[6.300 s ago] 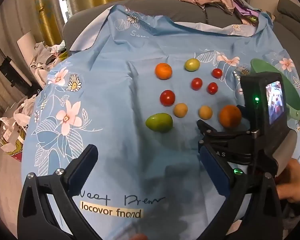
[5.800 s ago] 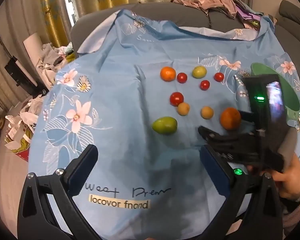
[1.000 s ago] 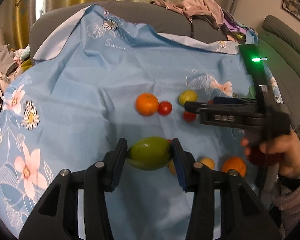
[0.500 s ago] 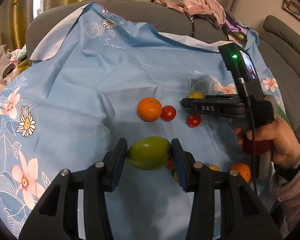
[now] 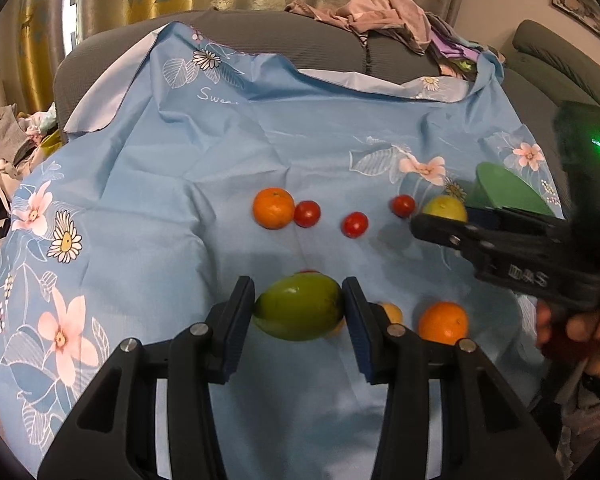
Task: Organize fruits
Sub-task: 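Lift the green lime with the left tool while the right tool grasps a yellow lime, then carry both limes over the green bowl and open both tools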
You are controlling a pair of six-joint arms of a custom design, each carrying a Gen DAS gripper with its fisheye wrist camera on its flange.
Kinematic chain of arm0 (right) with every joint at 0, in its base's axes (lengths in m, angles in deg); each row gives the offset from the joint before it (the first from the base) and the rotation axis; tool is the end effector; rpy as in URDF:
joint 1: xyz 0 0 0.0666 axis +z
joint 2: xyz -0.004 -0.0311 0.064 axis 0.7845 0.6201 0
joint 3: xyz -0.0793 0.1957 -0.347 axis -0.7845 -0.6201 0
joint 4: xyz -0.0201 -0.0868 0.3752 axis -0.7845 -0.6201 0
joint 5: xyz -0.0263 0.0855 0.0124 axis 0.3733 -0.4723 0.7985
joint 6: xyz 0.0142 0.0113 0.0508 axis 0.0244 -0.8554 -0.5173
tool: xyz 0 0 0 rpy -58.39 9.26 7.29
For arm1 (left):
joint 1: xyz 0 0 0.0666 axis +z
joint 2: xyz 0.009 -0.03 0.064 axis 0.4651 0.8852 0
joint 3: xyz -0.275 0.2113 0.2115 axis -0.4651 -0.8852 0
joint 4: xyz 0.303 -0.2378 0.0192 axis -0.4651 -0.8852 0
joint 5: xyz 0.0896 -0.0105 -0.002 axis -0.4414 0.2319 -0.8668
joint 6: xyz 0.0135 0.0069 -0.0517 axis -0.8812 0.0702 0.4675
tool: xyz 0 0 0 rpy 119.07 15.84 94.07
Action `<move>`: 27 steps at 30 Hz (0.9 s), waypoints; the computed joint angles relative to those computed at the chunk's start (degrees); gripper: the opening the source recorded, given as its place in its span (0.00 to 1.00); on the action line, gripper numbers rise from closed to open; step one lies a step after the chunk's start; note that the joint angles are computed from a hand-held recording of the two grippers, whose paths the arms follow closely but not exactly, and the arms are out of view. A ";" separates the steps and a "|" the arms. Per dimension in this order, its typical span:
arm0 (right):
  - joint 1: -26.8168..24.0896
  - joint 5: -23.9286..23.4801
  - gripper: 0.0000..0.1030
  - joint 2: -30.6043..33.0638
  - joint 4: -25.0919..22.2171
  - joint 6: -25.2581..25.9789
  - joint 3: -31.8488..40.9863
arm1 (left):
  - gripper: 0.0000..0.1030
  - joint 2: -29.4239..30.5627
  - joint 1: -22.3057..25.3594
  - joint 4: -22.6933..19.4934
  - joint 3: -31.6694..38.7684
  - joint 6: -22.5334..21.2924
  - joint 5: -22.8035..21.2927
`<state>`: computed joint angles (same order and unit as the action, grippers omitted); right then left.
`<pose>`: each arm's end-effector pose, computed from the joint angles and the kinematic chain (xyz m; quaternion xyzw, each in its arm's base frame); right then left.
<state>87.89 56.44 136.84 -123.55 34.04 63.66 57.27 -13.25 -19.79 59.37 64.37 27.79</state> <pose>0.3081 0.2058 0.4920 0.1457 0.9177 0.0394 0.3676 0.3489 -0.3096 0.4847 0.3198 0.8740 -0.1930 0.3109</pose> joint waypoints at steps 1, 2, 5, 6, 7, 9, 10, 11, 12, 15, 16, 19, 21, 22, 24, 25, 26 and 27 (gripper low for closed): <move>0.46 0.22 0.47 0.10 0.07 -0.07 0.19 | 0.44 -0.36 -0.18 -0.12 -0.25 0.07 -0.11; 1.35 0.80 0.47 -0.30 -0.82 -0.38 0.24 | 0.44 -0.84 -0.38 -0.24 -0.60 0.21 -0.28; 4.33 3.15 0.47 -1.84 -2.00 -2.54 -0.30 | 0.44 -2.16 -1.10 -0.59 -1.53 0.79 -0.95; 5.45 3.84 0.47 -2.32 -2.35 -3.71 -0.51 | 0.44 -2.50 -1.39 -0.69 -1.72 0.84 -1.17; 5.93 4.17 0.47 -2.56 -2.46 -4.32 -0.64 | 0.44 -2.82 -1.71 -0.80 -1.89 0.85 -1.45; 7.71 5.40 0.47 -3.28 -2.93 -6.12 -0.92 | 0.44 -3.22 -2.30 -1.11 -1.97 1.03 -1.91; 8.47 6.04 0.47 -3.66 -3.41 -7.00 -1.07 | 0.44 -3.41 -2.65 -1.26 -1.99 1.14 -2.15; 9.18 6.81 0.47 -4.02 -3.92 -7.67 -1.16 | 0.44 -3.54 -2.91 -1.42 -1.91 1.20 -2.29; 9.66 7.47 0.47 -4.30 -4.35 -8.06 -1.15 | 0.44 -3.64 -3.33 -1.64 -1.75 1.19 -2.63; 10.92 8.93 0.47 -5.77 -4.69 -9.26 -1.75 | 0.44 -3.73 -4.64 -2.22 -1.04 1.21 -3.86; 11.20 9.37 0.47 -6.23 -4.76 -9.65 -1.92 | 0.44 -3.68 -5.06 -2.38 -0.70 1.25 -4.21; 12.16 11.30 0.47 -7.39 -5.48 -10.67 -2.19 | 0.44 -3.23 -6.56 -2.89 0.66 1.11 -5.47; 12.48 12.41 0.47 -8.40 -5.87 -11.26 -2.54 | 0.44 -2.95 -7.50 -3.08 1.42 0.94 -6.13; 12.60 12.78 0.47 -8.89 -5.91 -11.64 -2.84 | 0.44 -2.53 -8.21 -3.08 2.16 0.75 -6.59; 12.93 13.80 0.47 -10.23 -6.22 -12.58 -3.63 | 0.44 -1.72 -9.27 -3.29 3.47 0.47 -6.98; 13.20 14.53 0.47 -11.01 -6.62 -13.44 -4.07 | 0.44 -1.27 -9.71 -3.47 4.16 0.36 -7.18; 13.41 15.13 0.47 -11.70 -6.99 -14.12 -4.44 | 0.44 -0.65 -10.42 -3.65 5.04 0.18 -7.49; 13.51 15.69 0.47 -12.36 -7.35 -14.63 -4.77 | 0.44 -0.05 -11.14 -3.74 5.88 0.03 -7.68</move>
<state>101.39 72.13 124.48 -130.89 19.41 58.89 57.21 -24.39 -23.53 65.25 64.39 20.10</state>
